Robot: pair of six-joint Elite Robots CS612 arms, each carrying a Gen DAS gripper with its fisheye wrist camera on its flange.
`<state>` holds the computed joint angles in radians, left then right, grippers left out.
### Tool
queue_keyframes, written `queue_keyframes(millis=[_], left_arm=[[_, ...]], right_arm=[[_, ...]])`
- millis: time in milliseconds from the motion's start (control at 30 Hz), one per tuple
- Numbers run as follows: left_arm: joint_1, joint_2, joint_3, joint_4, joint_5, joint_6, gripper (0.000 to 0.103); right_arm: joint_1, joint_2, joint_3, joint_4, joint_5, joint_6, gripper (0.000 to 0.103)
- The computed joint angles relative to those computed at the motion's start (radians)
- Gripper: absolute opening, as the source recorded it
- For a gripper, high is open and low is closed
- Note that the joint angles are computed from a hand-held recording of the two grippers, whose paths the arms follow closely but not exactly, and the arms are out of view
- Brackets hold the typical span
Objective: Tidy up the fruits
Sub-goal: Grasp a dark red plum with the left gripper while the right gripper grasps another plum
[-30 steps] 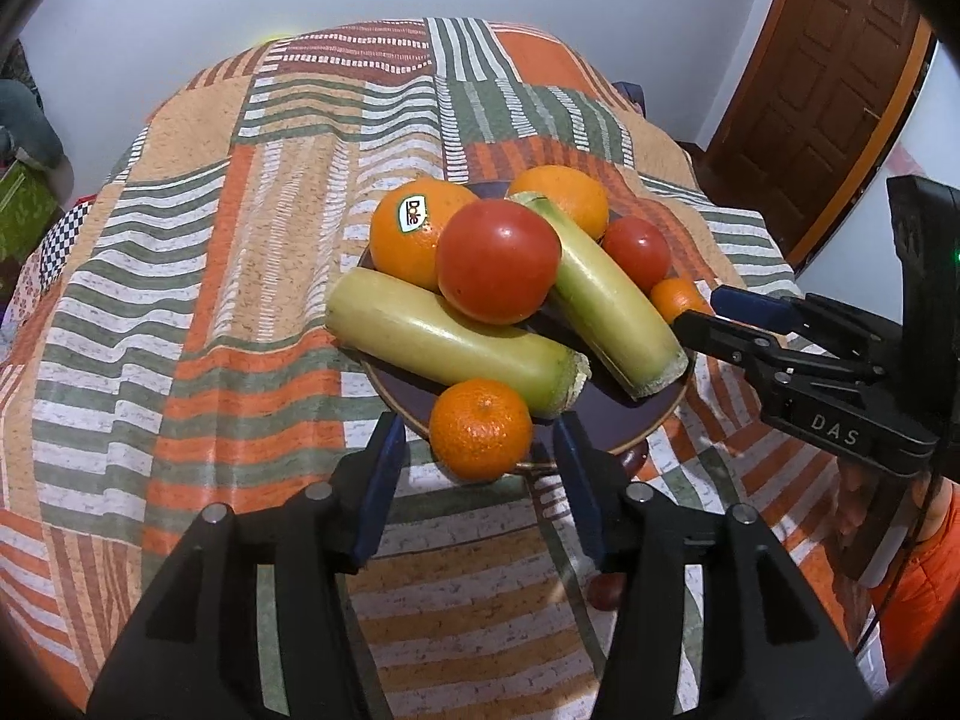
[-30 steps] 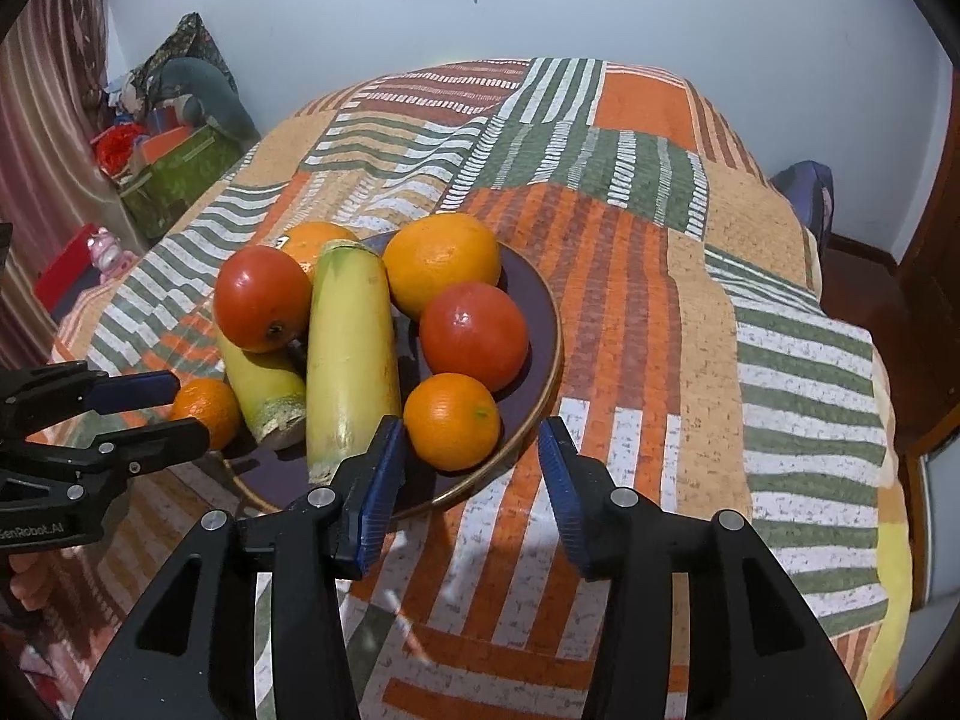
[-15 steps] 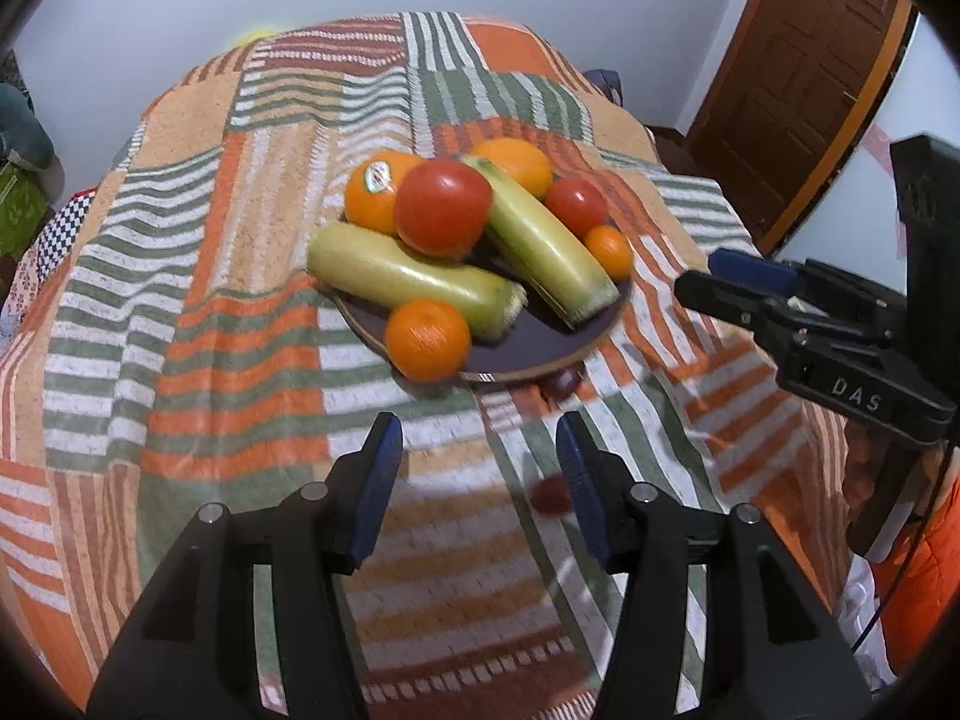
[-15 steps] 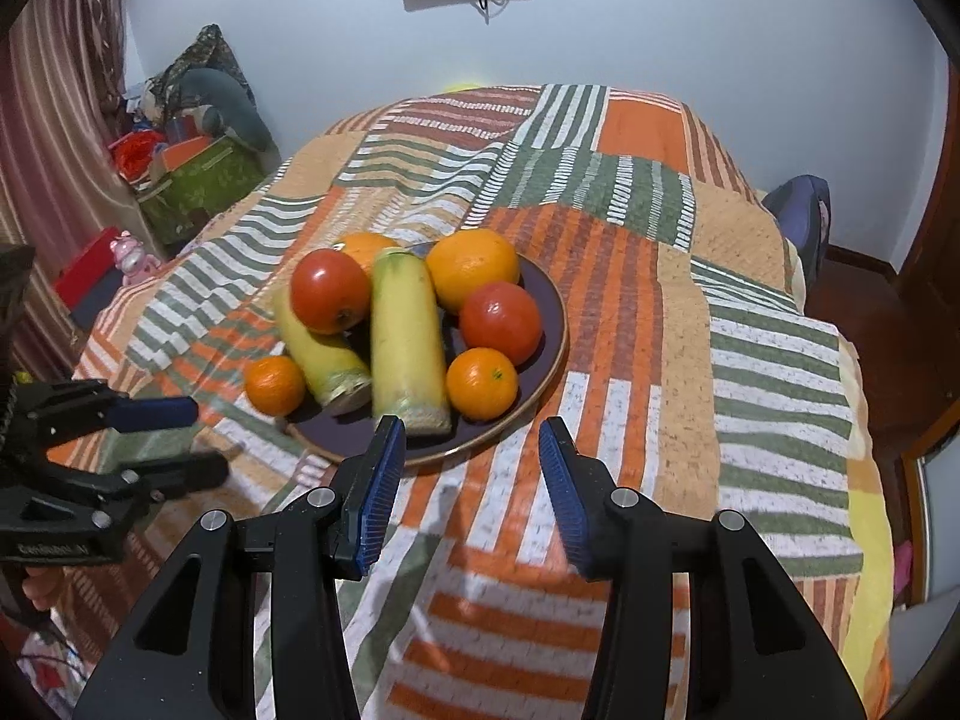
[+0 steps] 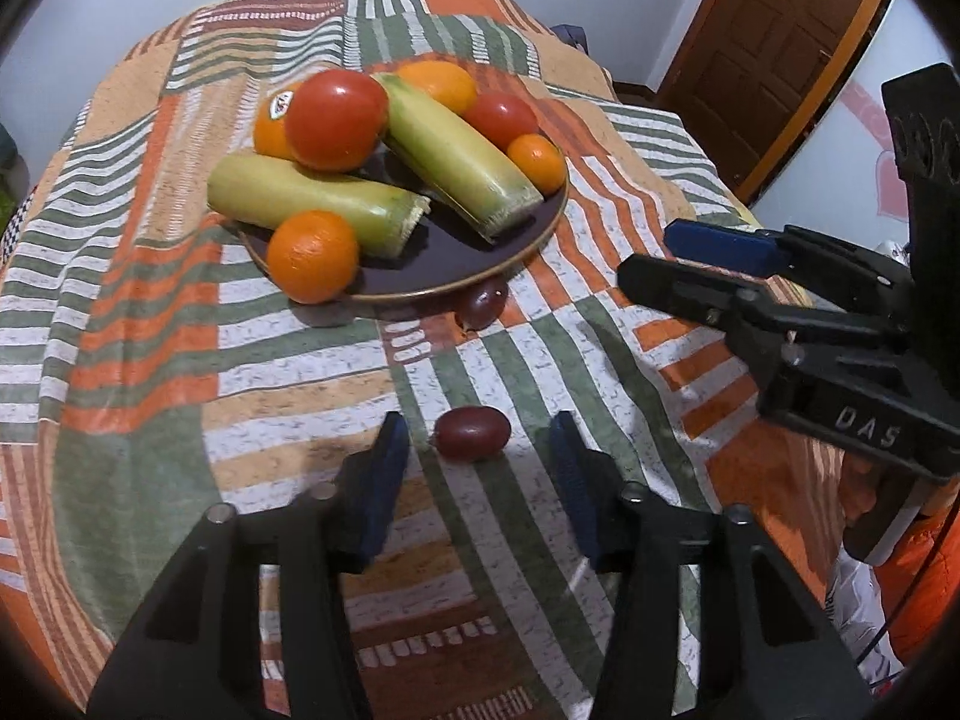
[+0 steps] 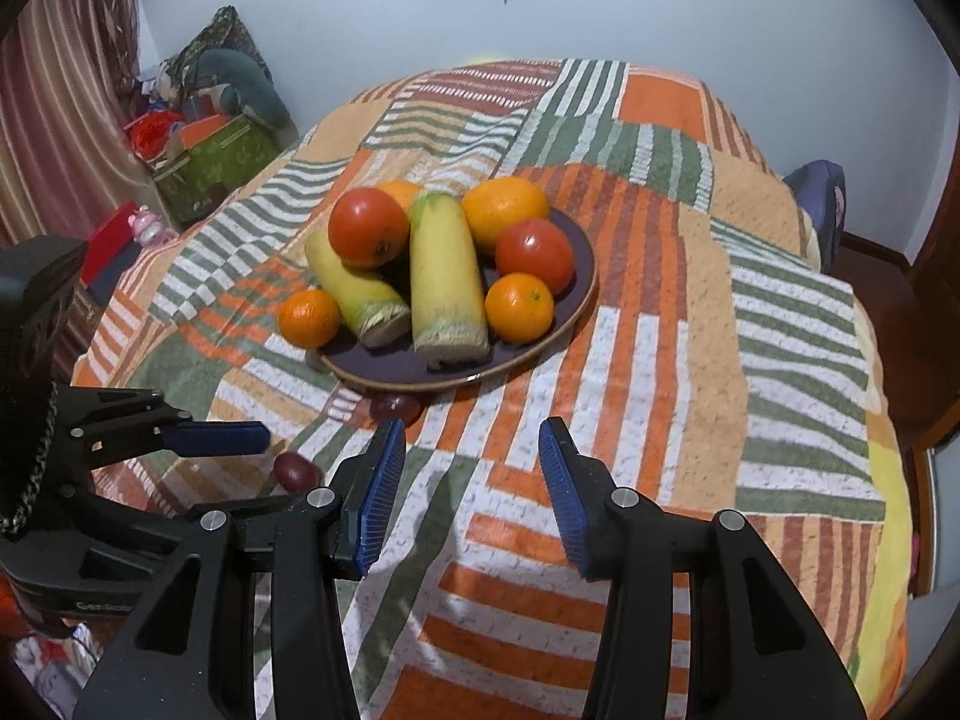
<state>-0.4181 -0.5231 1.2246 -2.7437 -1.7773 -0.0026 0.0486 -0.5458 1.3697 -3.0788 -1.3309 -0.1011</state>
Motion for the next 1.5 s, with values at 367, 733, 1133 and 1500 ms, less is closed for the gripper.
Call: queue_keyframes(millis=[367,733,1133,1500], left_arm=[[0.007,0.016,-0.012,-0.020,-0.018,-0.002,0.029],[0.028,0.002,0.011,-0.090,0.007,-0.035,0.029],[0.033,0.001,0.010,-0.111,0.011,-0.059,0.029],[0.026,0.007,-0.013,-0.125,0.003,-0.057,0.029]], right_arm=[[0.016,0.026,-0.045,0.077,0.025,-0.060,0.043],[0.035,0.062,-0.113,0.153,0.024,-0.106,0.042],[0.038,0.067,-0.122,0.162,0.015,-0.108,0.026],[0.019,0.033,-0.055,0.077,0.045,-0.066,0.026]])
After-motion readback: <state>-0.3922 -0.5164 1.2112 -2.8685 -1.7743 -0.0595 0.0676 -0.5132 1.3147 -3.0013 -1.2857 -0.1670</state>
